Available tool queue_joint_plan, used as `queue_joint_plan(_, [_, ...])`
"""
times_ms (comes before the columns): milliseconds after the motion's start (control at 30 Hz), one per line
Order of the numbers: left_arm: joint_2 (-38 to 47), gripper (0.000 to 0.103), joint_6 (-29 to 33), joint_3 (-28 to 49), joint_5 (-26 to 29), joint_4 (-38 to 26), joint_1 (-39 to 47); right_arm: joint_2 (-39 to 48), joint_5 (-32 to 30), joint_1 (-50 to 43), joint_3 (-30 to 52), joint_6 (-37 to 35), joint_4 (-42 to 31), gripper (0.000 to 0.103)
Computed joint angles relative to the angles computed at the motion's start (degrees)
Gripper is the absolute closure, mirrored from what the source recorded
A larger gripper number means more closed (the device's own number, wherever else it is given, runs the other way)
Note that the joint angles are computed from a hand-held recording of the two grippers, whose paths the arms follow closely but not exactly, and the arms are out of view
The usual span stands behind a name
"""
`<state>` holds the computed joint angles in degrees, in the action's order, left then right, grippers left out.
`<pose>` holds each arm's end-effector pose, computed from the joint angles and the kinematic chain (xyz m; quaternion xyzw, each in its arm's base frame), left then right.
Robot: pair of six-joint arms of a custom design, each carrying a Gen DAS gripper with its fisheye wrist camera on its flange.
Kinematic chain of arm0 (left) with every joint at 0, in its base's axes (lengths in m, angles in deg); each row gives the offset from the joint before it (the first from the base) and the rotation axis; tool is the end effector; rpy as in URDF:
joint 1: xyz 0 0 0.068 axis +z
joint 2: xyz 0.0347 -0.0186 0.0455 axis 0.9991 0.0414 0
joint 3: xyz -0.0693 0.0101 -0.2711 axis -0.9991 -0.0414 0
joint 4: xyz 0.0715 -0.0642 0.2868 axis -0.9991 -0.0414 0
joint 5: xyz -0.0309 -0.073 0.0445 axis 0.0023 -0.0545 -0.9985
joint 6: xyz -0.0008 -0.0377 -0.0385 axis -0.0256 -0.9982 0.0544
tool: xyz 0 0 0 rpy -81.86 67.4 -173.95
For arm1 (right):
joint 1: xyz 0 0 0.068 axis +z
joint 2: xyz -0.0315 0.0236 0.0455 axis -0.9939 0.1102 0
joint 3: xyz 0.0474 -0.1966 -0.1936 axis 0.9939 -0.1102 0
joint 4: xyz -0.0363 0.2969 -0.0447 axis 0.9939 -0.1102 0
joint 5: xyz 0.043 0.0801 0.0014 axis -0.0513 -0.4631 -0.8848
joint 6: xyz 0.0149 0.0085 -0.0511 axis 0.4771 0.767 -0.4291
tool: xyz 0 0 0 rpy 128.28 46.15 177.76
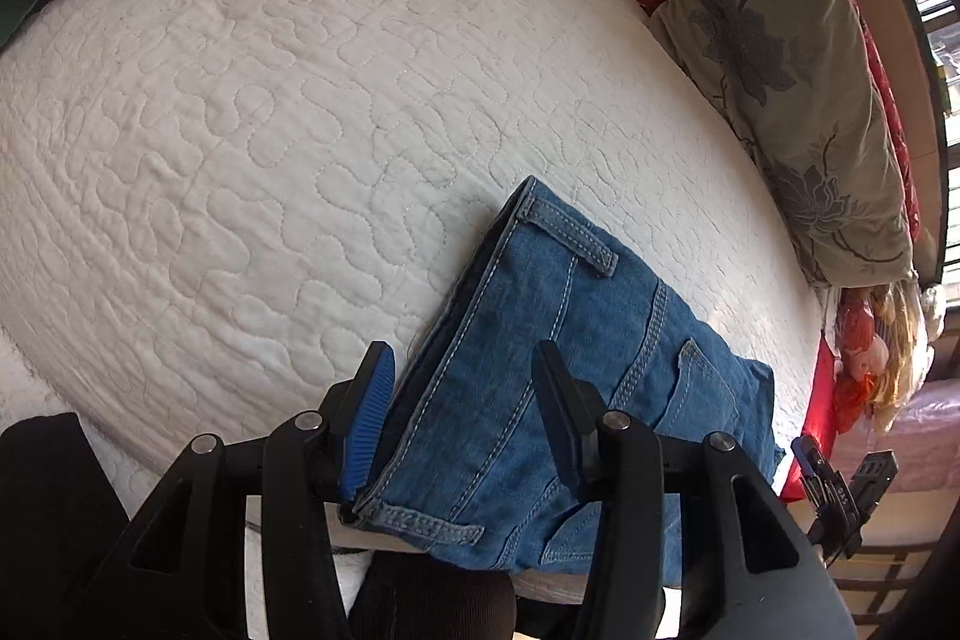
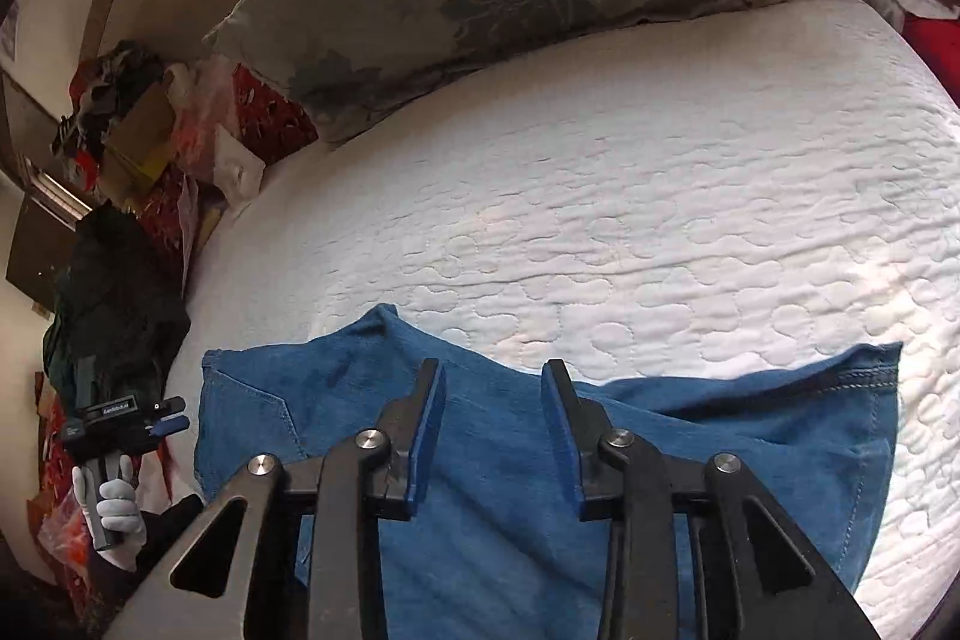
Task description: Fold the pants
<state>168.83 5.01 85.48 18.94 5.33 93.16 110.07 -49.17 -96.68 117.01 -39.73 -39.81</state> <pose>0.3006 0.0153 0.2455 -0.1694 0.9573 -0.2082 0.1076 0.2468 -0.0409 0.2571 0.1224 0.9359 0.2105 0.2545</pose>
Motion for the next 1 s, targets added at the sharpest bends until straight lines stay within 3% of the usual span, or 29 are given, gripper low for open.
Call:
queue_joint_plan(100, [-5.63, 0.057, 0.67, -7.22, 3.49, -0.75, 1.27, -5.51, -0.71, -14.40, -3.87, -5.66, -5.69, 0.063])
queue_joint_plan(233, [-7.73, 0.057, -3.05, -13.82, 4.77, 1.69, -1.14, -4.72, -2.64, -26.29, -6.00, -9.92, -7.01, 0.063])
queue_joint_plan(433, [-8.40, 0.057, -8.02, -13.85, -1.46, 2.20, -6.87, -2.36, 4.90, -21.79, -9.71, -8.35, 0.40, 0.061])
queue_joint_plan(500, [-8.40, 0.057, -8.78, -13.55, -1.82, 1.40, -7.44, -2.49, 8.82, -18.72, -9.88, -9.81, 1.36, 0.071])
queue_joint_plan(533, [-8.36, 0.057, -9.17, -13.50, -1.83, 1.22, -7.56, -3.11, 9.62, -17.34, -9.56, -11.08, 1.38, 0.093])
queue_joint_plan(633, [-8.03, 0.057, -9.39, -13.56, -2.07, 1.21, -7.43, -3.93, 7.08, -19.57, -7.61, -10.14, 2.65, 0.093])
queue_joint_plan(733, [-7.14, 0.057, -10.76, -13.59, -3.77, 1.83, -8.64, 2.04, 5.52, -21.43, -4.46, -9.53, 3.00, 0.093])
queue_joint_plan(833, [-6.82, 0.057, -10.80, -12.94, -4.94, 1.46, -9.07, 3.64, 6.20, -21.17, -4.28, -9.68, 3.02, 0.085])
queue_joint_plan(900, [-7.10, 0.057, -10.35, -12.94, -4.17, 0.95, -8.44, 2.02, 3.36, -23.96, -5.01, -9.11, 1.62, 0.084])
queue_joint_plan(1000, [-8.53, 0.057, -10.67, -13.44, -2.73, 0.37, -8.17, -4.48, -5.85, -33.73, -7.32, -13.16, -5.39, 0.069])
